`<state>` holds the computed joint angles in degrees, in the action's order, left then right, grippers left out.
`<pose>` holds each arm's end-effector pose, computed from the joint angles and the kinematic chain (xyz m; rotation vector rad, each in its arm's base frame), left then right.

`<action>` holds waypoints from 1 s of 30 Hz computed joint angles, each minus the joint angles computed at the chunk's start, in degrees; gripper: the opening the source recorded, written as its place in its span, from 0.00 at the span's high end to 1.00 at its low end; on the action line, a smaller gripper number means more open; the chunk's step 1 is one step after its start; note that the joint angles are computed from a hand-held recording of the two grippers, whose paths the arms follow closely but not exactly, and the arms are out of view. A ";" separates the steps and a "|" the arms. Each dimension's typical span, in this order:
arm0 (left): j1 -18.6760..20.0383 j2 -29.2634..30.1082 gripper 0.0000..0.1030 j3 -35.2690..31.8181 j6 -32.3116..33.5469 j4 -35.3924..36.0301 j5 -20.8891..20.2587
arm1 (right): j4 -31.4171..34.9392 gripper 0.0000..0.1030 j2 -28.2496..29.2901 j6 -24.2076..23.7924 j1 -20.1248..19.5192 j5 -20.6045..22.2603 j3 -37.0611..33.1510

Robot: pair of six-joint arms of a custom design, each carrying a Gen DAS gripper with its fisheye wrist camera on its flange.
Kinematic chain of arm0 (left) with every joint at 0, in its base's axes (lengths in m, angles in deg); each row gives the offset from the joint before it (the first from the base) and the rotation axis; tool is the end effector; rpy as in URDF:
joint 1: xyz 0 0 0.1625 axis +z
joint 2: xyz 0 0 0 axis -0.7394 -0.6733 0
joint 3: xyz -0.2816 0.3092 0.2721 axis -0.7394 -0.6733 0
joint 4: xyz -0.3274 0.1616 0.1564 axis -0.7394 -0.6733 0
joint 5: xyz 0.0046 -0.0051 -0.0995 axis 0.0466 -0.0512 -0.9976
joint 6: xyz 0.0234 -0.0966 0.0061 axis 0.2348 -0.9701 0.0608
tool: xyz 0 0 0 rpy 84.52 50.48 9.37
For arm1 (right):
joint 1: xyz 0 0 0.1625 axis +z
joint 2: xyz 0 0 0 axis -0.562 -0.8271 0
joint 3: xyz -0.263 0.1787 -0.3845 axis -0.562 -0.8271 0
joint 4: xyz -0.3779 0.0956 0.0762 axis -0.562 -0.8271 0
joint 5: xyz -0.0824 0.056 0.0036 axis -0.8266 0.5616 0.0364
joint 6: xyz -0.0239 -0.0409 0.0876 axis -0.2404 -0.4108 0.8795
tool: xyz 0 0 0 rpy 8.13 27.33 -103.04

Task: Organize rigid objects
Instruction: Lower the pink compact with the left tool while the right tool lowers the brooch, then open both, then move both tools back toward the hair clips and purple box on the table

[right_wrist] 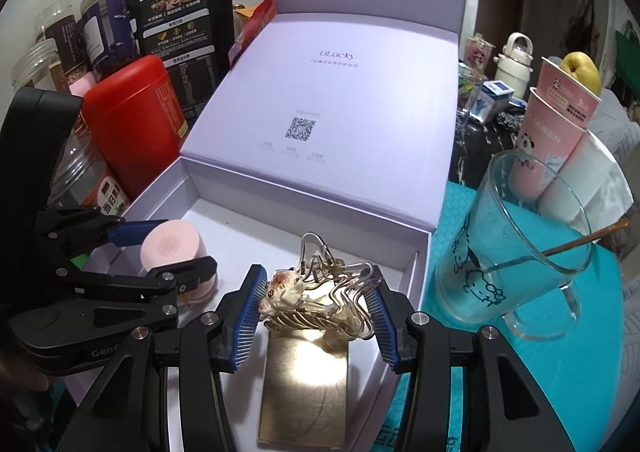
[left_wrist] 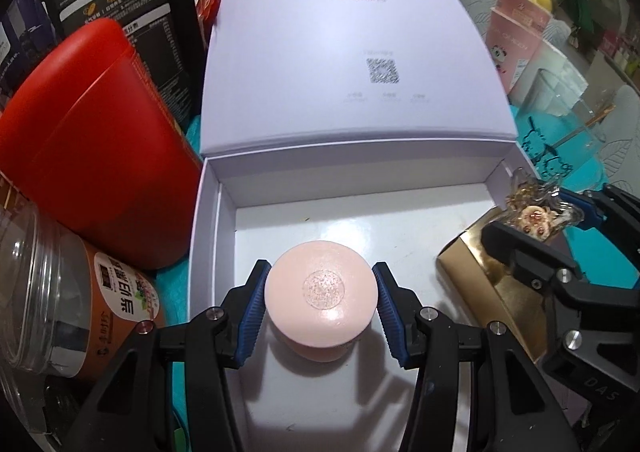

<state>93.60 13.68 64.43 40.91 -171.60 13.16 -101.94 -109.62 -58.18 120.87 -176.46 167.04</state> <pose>-0.4081 -0.7085 -0.0475 0.6912 2.3592 -0.4296 0.0536 -0.6553 0.3338 0.4985 -2.3124 0.7627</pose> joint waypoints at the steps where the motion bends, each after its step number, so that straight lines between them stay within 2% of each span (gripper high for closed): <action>1: 0.04 0.16 0.51 -0.57 -0.63 1.53 0.23 | 0.09 0.52 0.05 0.18 0.05 -0.27 -0.07; 7: 0.10 0.92 0.50 -2.57 -1.60 5.66 -0.29 | 0.50 0.48 0.18 0.33 0.30 -2.02 -0.25; 13: -0.10 1.80 0.39 -4.36 -3.03 8.44 0.33 | -0.95 0.43 -0.55 0.01 0.67 -2.42 0.54; 20: -1.75 1.13 0.38 -1.37 -1.67 4.82 2.80 | -2.74 0.43 -2.09 -0.30 1.31 -2.87 2.07; 24: -2.20 0.08 0.37 0.11 -1.95 4.19 1.58 | -4.37 0.43 -3.07 -0.58 1.96 -3.34 3.36; 30: -3.56 -1.04 0.37 1.83 -2.25 3.03 2.39 | -7.09 0.42 -4.65 -0.60 2.93 -3.60 5.52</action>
